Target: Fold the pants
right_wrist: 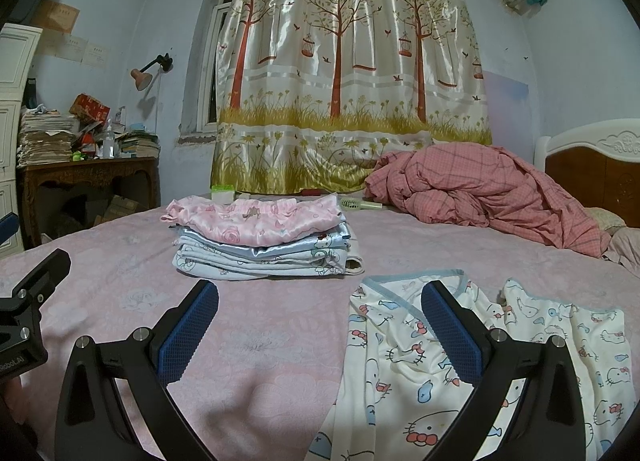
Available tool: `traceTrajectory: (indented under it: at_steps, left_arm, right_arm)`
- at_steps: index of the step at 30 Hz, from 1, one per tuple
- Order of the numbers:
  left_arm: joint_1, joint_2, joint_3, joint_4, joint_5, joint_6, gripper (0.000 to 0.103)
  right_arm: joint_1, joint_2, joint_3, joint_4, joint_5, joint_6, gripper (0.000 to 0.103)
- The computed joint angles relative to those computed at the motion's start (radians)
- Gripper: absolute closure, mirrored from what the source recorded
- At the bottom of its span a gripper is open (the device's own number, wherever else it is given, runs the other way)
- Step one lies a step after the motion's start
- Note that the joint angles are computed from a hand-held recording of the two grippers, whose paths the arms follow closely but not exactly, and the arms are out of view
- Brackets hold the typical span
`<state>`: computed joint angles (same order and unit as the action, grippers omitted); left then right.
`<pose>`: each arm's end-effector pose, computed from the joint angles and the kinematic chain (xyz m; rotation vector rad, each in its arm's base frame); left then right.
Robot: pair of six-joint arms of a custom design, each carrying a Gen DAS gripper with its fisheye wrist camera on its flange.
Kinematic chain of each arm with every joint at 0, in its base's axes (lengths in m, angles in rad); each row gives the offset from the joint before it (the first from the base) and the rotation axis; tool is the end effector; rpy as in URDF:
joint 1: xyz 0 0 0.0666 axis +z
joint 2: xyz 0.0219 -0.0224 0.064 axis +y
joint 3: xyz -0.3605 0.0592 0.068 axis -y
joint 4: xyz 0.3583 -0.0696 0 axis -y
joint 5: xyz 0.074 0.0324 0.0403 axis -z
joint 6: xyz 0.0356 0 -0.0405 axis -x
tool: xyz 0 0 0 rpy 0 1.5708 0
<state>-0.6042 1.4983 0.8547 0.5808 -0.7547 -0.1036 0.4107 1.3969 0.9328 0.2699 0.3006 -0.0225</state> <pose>0.3839 -0.2359 0.2736 -0.0039 1.6214 0.2300 0.4195 0.1708 0.3160 -0.1232 1.7521 0.0503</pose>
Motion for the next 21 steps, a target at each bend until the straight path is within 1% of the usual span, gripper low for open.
traceTrajectory:
  at_steps: [21]
  left_arm:
    - [0.007,-0.009,-0.004,-0.013,0.01,0.002,0.0]
  right_arm:
    - [0.001,-0.002,0.004,-0.009,0.001,0.001,0.001]
